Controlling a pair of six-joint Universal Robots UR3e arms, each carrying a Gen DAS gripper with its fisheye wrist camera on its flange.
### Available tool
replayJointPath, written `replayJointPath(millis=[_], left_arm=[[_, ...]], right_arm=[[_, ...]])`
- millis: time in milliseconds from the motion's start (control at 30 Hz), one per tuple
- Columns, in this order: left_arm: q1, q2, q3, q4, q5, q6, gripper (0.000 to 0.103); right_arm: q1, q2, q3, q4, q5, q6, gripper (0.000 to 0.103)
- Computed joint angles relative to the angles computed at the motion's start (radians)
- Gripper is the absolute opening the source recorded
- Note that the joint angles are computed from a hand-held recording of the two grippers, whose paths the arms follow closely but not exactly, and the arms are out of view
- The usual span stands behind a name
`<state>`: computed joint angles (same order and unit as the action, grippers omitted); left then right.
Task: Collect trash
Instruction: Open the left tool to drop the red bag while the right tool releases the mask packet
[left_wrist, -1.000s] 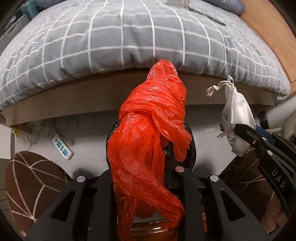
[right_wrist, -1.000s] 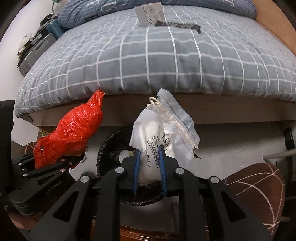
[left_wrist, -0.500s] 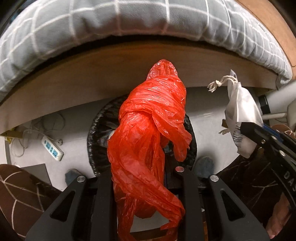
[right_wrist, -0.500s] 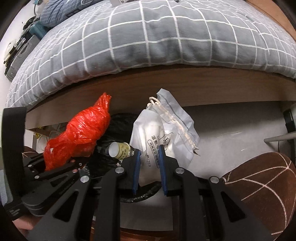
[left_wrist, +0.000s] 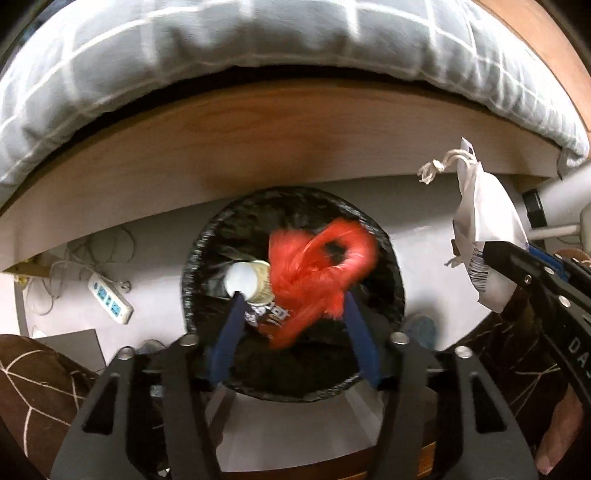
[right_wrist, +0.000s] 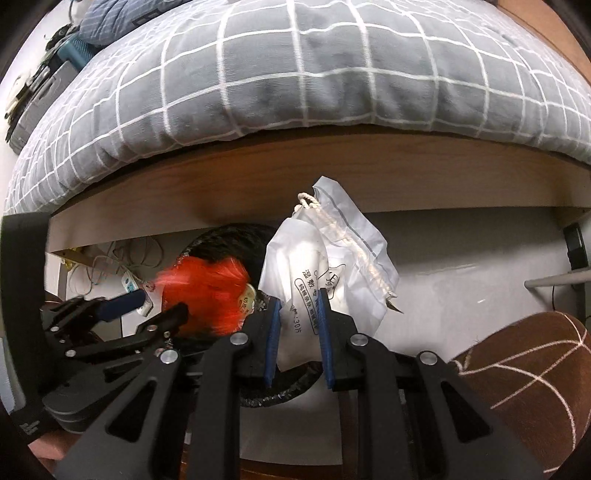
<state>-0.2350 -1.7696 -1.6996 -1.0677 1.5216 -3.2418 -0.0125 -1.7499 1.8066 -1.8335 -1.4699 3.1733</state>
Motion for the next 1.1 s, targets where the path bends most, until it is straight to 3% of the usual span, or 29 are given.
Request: replayJointPath(millis=[233, 500, 700, 933, 1100], left_arm=[[0.109, 0.137, -0.126, 0.017, 0.043, 0.003, 0.085], [0.257, 0.287, -0.227, 0.025, 0.056, 0.066, 0.097], [0.345, 0.350, -0.251, -0.008, 0.039, 0.111, 0.097], [0.354, 0.359, -0.248, -0.013, 0.039, 0.139, 0.097], [0.356, 0.357, -0.241, -0.019, 0.035, 0.139, 0.097]], right_arm=[[0.137, 0.127, -0.073, -0.057, 0.011, 0.069, 0.018], [0.266, 0.262, -0.176, -0.085, 0.032, 0.132, 0.019], [0.334, 0.341, -0.251, -0.086, 0.040, 0.173, 0.019], [0.356, 0.344, -0.258, -0.084, 0.030, 0.177, 0.022], [0.349, 0.312, -0.230, -0.092, 0.017, 0.165, 0.040]])
